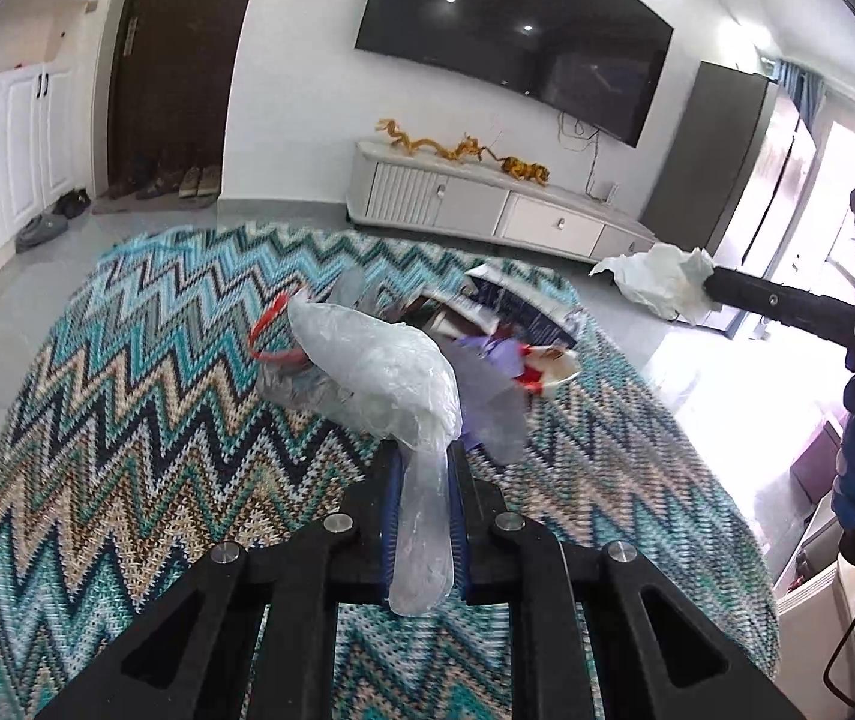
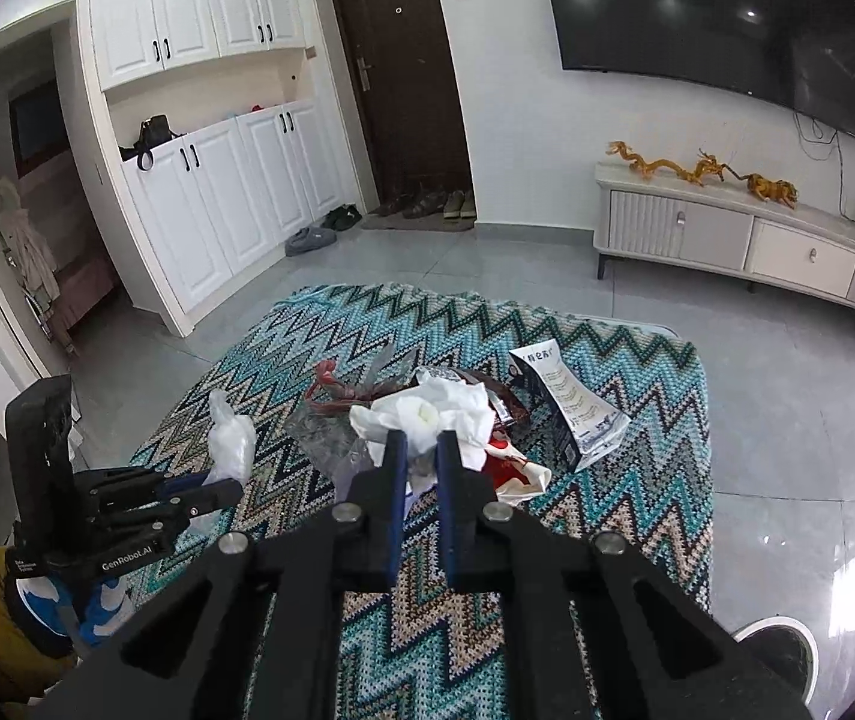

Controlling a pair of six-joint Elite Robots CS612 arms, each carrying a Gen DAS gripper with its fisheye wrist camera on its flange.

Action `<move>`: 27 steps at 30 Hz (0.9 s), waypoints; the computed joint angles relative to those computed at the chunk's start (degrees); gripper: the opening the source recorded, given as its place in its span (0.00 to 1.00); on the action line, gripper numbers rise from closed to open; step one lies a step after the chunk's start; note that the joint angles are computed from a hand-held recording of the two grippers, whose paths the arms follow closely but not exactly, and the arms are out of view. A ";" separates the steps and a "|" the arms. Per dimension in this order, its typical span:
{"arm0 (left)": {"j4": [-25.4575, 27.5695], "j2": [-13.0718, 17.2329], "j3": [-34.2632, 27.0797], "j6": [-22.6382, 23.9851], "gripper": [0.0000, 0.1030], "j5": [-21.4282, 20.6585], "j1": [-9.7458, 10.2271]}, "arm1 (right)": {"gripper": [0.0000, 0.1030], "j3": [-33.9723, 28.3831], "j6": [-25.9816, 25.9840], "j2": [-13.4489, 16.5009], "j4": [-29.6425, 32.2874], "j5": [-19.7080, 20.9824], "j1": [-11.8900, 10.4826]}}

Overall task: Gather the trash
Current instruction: 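Carry plastic bag and tissue to the bin and release them inside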

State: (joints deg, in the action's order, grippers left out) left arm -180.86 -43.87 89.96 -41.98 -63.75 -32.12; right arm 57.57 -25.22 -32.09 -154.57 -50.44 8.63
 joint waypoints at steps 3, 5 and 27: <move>-0.67 -0.68 -0.19 1.81 0.13 0.47 -0.75 | 0.09 2.73 1.35 -1.56 -3.21 0.63 -1.21; -0.67 -0.75 -1.05 3.16 0.13 0.12 -1.11 | 0.09 4.01 2.51 -2.27 -5.24 0.79 -2.12; 33.85 23.32 -53.60 22.74 0.13 -18.96 -4.97 | 0.09 7.44 16.44 0.65 -10.37 -9.28 -14.08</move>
